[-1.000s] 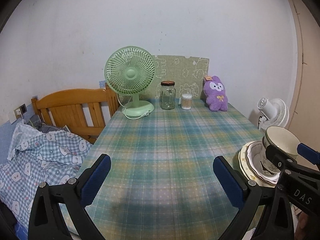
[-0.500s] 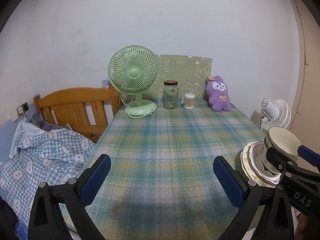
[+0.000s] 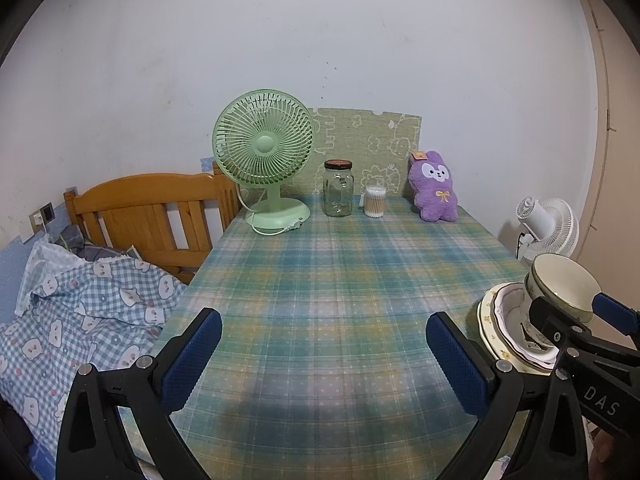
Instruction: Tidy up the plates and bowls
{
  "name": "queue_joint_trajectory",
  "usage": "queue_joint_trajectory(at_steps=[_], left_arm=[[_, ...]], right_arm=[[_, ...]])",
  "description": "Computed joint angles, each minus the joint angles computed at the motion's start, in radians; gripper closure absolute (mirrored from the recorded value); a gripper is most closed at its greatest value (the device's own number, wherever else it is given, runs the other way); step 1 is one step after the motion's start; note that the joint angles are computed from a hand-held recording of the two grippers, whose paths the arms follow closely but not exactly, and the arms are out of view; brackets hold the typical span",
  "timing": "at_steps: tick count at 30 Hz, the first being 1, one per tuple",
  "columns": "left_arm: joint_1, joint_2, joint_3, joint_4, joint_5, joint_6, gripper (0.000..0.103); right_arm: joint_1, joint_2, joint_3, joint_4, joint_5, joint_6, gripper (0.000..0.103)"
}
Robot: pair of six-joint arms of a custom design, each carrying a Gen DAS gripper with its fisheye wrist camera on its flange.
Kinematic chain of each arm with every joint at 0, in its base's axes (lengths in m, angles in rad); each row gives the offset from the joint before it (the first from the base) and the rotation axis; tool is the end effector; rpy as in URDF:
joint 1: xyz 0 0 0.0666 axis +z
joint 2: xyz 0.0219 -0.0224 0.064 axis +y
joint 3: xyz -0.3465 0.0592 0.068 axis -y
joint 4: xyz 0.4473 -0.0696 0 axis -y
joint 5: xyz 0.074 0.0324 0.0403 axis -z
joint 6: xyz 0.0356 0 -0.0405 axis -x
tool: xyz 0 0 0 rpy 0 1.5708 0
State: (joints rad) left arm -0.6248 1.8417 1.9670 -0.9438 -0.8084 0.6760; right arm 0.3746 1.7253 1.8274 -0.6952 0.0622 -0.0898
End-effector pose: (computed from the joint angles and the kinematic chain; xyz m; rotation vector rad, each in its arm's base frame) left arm 0.5754 -0.3837 0.4300 -0.4039 2.0672 0.2103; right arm 0.6320 0.2457 0.4467 -0.2723 2.1523 0.1998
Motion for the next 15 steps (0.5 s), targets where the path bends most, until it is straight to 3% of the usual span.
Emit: queue_joint_trajectory(at_steps=[15], left_arm=[[0.000, 0.008, 0.017, -0.032, 0.006, 0.018, 0.000]], right_arm=[[-0.003, 0.014, 0.025, -0.032, -0.007, 0.004, 0.011]])
